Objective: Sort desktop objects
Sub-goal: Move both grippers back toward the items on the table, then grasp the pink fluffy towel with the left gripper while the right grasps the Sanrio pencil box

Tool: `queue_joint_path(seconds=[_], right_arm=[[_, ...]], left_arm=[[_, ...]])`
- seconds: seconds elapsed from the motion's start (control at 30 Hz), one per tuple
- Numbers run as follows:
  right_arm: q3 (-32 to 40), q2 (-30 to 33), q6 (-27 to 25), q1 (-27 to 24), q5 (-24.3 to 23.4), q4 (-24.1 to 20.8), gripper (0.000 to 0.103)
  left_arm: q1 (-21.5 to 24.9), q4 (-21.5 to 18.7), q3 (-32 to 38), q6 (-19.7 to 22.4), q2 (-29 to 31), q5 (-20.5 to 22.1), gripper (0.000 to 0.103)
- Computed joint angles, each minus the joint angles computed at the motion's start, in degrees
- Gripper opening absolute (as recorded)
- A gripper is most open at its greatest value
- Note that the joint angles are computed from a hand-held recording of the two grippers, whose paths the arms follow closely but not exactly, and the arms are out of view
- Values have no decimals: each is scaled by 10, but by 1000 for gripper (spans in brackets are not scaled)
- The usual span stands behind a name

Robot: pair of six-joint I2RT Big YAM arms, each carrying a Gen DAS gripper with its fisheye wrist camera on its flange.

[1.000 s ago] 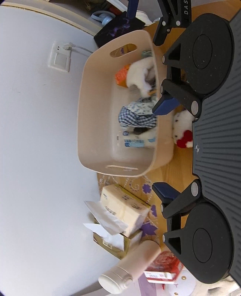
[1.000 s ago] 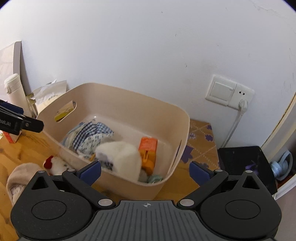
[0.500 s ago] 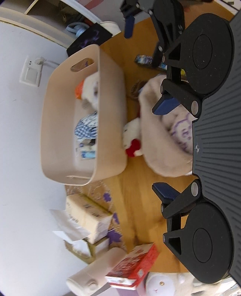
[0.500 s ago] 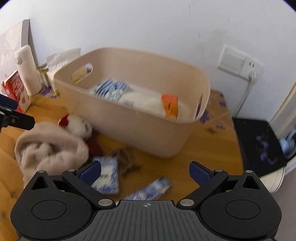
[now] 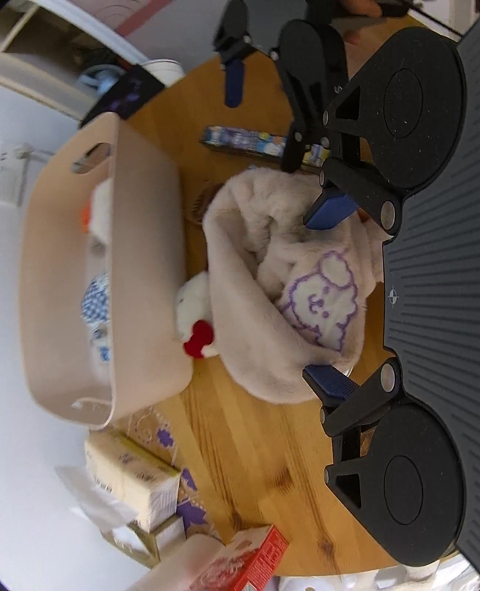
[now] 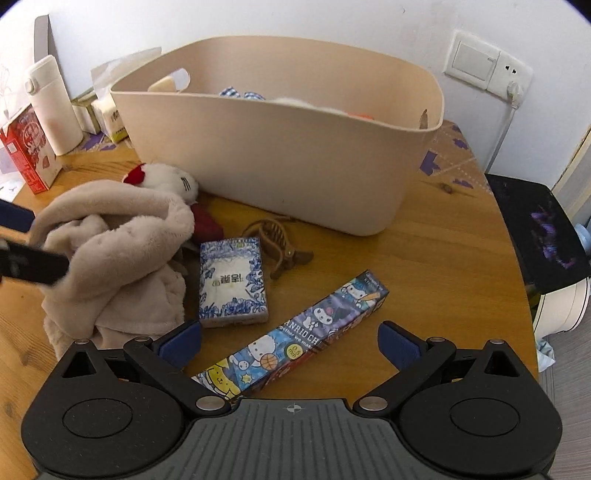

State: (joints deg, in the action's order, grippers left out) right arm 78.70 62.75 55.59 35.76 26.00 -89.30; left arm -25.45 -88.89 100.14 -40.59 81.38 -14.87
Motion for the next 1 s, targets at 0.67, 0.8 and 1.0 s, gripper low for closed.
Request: queue_joint_path(seconds=[0.67, 0.8, 1.0], right_arm=[[-39, -24, 25, -8, -13, 2, 45], [-34, -20, 21, 0, -19, 1, 22], [-30, -23, 37, 22, -14, 1, 22]], left_arm=[[20, 77, -43, -20, 9, 24, 35], [19, 79, -45, -22, 4, 28, 24], [4, 76, -49, -55, -8, -6, 17]])
